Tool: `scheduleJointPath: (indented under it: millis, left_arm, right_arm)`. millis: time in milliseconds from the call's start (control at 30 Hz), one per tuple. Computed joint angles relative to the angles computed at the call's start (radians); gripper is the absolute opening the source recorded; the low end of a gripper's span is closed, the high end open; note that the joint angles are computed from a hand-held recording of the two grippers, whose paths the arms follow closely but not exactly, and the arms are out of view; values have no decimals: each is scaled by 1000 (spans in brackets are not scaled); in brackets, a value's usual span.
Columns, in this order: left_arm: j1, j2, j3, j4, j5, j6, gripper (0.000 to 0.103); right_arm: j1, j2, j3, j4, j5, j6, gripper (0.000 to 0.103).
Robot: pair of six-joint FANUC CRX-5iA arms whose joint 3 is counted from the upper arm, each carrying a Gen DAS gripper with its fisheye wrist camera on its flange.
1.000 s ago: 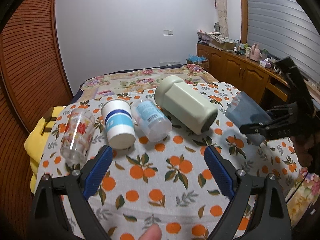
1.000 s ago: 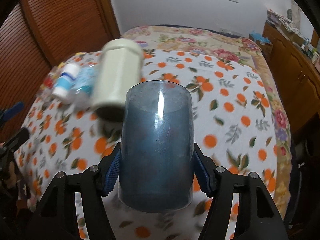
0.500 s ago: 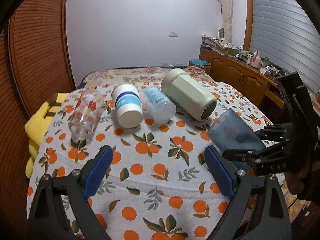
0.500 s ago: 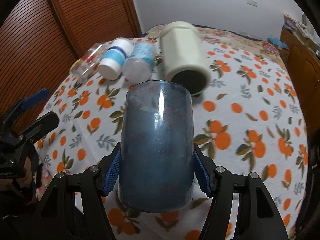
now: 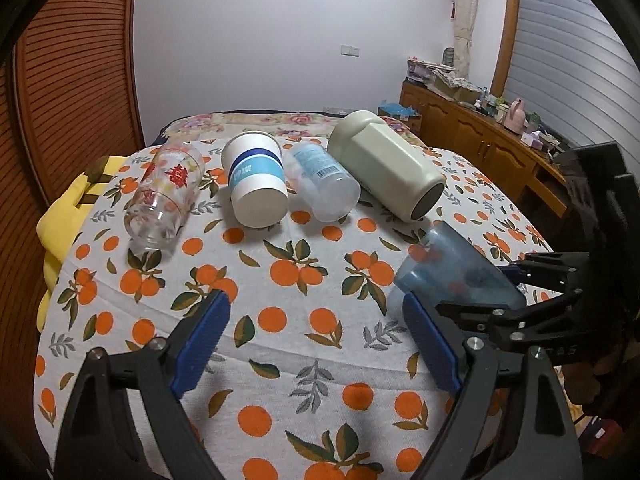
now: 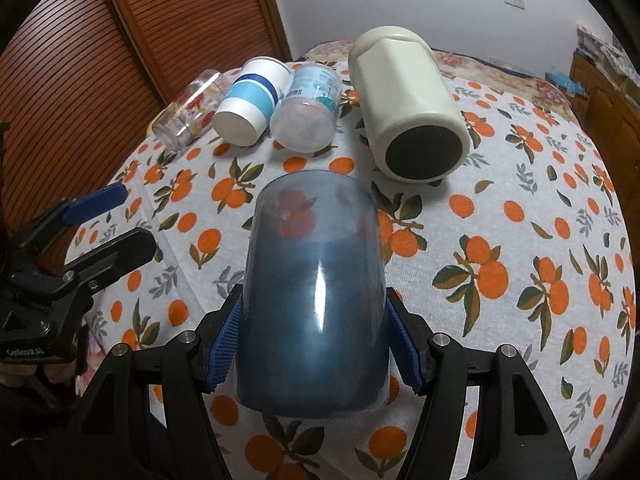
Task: Flip cup upright
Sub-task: 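Lift the blue cup with the right gripper and rotate it upright, then grasp the blue cup with the left gripper while the right gripper releases it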
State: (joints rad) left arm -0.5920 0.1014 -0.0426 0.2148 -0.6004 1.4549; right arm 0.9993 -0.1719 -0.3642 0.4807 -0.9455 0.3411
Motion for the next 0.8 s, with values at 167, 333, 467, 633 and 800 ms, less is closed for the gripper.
scheduleJointPath:
  millis: [167,333,467,633,800]
  left_arm:
    - [-8,11,25,-14,-20,19,88]
    - [-29,34,69,-15,-59,18,88]
    - [-36,67,109,45,-111,-2,88]
    - [-48,132,207,73,-222,35,88]
    - [-55,212,324,91,-343,99,88]
  right_arm:
    - [23,-46,-30,48,-3,-44,72]
    - [60,-118,-74,110,-22,-117,73]
    - [95,-177,-114,185,-91,-189,73]
    - [132,-238,-166,247,-169,-264,73]
    - [169,-276,-210,298,-212,-323,73]
